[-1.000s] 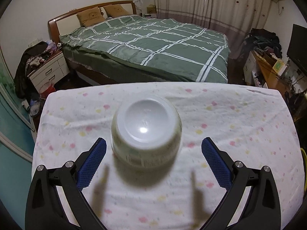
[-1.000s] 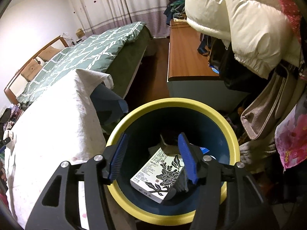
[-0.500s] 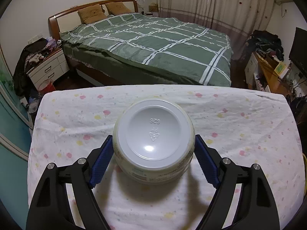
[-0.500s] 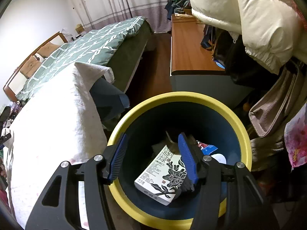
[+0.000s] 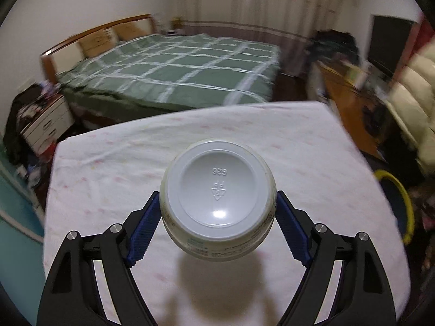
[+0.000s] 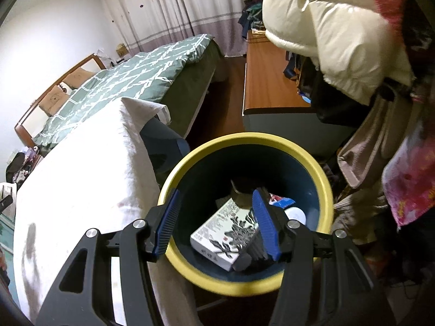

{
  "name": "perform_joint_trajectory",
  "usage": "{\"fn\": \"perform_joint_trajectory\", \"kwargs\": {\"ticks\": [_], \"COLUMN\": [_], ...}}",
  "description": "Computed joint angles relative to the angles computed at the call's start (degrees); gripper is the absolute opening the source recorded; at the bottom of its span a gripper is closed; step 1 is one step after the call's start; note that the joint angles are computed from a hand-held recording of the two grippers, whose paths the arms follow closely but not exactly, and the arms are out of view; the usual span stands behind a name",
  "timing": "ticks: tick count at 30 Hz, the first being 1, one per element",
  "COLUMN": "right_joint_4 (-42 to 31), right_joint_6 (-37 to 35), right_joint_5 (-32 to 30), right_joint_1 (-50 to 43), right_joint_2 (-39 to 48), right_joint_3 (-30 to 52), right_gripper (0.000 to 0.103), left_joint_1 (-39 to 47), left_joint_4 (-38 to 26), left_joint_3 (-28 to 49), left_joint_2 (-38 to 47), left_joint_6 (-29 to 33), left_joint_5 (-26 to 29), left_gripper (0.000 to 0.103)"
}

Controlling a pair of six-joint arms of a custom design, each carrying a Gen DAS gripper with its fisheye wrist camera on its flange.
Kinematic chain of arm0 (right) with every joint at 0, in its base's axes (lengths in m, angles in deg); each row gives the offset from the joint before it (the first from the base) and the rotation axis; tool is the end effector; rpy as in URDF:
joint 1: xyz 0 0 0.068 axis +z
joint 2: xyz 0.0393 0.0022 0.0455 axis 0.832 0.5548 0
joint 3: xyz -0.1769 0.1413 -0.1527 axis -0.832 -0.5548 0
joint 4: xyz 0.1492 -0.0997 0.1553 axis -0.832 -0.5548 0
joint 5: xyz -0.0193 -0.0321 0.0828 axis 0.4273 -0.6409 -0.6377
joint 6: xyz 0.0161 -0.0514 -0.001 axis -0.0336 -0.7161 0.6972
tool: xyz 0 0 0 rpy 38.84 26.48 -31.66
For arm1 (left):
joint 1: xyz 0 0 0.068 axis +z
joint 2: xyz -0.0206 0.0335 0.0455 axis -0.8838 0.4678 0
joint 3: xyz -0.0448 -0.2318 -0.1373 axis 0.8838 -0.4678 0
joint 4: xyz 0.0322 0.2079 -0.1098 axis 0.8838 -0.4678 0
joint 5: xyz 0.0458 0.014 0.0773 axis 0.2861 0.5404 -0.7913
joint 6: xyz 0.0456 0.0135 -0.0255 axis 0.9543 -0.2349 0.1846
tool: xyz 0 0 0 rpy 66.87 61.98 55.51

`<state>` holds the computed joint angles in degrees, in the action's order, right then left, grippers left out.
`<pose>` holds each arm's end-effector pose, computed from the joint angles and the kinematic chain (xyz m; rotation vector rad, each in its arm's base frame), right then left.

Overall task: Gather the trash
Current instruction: 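Carry the white cup with the left tool into the bin and release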

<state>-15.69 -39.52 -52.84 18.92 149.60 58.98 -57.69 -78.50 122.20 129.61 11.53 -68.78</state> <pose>0.2813 -0.1941 0.0996 0.2844 2.3875 0.2044 0.3134 0.0218 0.1588 -0.0378 2.4101 -0.0315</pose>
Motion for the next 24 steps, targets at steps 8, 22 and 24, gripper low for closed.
{"fn": "perform_joint_trajectory", "kwargs": {"ticks": [8,22,24], "right_joint_4": [-2.5,-9.9,-10.4], "right_joint_6": [-9.9,-22.1,-21.6], "right_joint_5": [-4.1,-11.3,-11.3], "right_joint_1": [-9.6,-25.2,-25.4], "right_joint_2": [-6.8,-8.0,-6.8], "right_joint_3": [-5.4,-5.2,-3.9], "right_gripper": [0.053,0.053,0.053], "left_joint_1": [-28.8,-50.2,-50.6], "left_joint_4": [-2.5,-20.0,-26.3], "left_joint_3": [-3.5,47.0,57.7], "left_joint_2": [-7.9,35.1,42.6], "left_joint_6": [-9.7,-14.3,-14.9], "left_joint_5": [-3.2,-6.3,-5.8], "left_gripper": [0.081,0.081,0.081]}}
